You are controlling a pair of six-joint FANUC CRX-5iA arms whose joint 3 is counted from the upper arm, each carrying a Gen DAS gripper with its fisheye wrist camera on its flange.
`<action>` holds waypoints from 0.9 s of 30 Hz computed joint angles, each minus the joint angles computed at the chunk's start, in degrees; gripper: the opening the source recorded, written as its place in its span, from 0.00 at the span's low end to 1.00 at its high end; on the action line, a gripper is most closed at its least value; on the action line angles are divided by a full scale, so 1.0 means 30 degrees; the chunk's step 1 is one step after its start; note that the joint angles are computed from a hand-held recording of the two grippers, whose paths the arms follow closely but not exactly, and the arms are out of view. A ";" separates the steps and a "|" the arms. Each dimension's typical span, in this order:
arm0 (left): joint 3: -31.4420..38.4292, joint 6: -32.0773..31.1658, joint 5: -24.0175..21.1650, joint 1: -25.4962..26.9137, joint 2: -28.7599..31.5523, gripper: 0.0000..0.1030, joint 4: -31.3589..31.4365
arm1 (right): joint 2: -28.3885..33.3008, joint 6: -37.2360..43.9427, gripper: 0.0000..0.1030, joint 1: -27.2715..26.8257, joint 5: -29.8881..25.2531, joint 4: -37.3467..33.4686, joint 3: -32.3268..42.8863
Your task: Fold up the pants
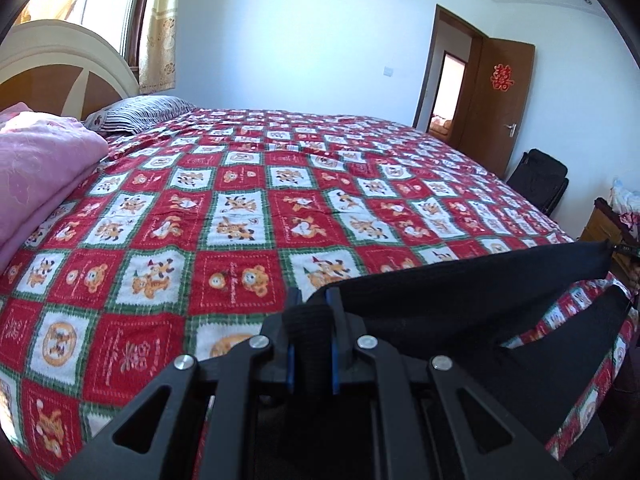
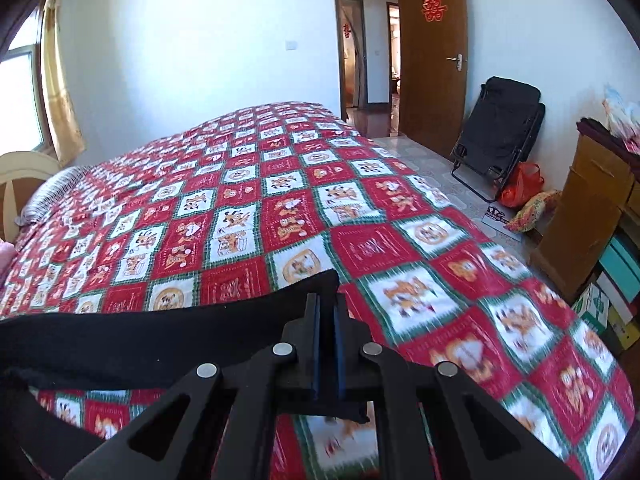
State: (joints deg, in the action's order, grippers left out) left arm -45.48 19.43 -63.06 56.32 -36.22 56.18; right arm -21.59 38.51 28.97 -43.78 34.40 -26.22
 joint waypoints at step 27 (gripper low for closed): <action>-0.4908 -0.6256 -1.2303 1.3819 -0.6044 0.20 -0.0701 | -0.9219 -0.2678 0.07 0.4092 -0.6326 0.0714 -0.6012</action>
